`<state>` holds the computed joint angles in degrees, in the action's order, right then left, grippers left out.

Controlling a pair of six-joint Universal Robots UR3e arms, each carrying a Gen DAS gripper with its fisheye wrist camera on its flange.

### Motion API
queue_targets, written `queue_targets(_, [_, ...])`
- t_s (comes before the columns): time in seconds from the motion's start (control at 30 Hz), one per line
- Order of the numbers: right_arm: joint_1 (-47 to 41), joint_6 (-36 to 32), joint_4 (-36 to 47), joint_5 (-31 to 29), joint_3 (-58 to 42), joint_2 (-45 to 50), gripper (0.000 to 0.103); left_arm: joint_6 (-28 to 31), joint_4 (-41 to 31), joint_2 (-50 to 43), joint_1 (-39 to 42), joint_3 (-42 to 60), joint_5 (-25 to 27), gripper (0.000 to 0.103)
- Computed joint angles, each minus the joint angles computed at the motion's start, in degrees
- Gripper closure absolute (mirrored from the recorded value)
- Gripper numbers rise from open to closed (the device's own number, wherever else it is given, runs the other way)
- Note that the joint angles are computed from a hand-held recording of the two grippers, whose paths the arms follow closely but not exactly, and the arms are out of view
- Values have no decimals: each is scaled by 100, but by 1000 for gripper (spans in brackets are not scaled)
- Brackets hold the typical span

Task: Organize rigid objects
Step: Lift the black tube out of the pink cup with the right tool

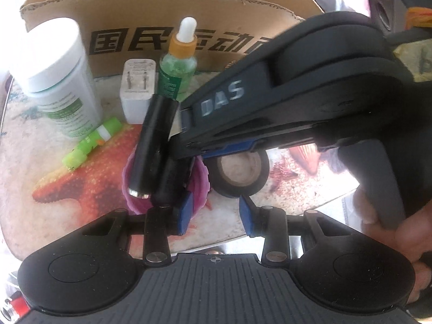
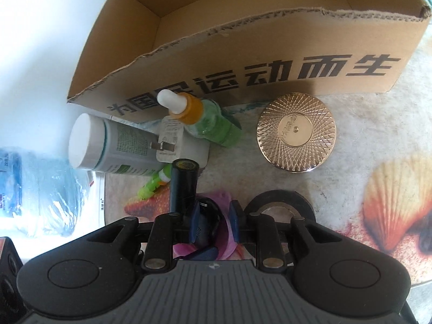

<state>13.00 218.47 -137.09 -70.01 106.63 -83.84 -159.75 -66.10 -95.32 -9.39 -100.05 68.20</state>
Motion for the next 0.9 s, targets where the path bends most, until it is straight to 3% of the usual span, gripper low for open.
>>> queue_targets(0.17, [-176, -177, -73, 146, 215, -383, 75, 393, -473, 399, 310, 51, -32, 66])
queue_targets(0.3, [-439, -120, -494, 343, 562, -630, 49, 596, -401, 646, 542, 74, -129, 66])
queue_targets(0.6, [-678, 1244, -1499, 331, 1456, -867, 49, 504, 687, 99, 251, 316, 200, 66])
queue_targets(0.73, [-782, 1775, -1543, 313, 1830, -1166, 49, 522, 426, 60, 318, 471, 261, 66])
queue_targets(0.9, [-889, 1915, -1607, 460, 2006, -1062, 49, 411, 249, 44, 435, 462, 436, 66])
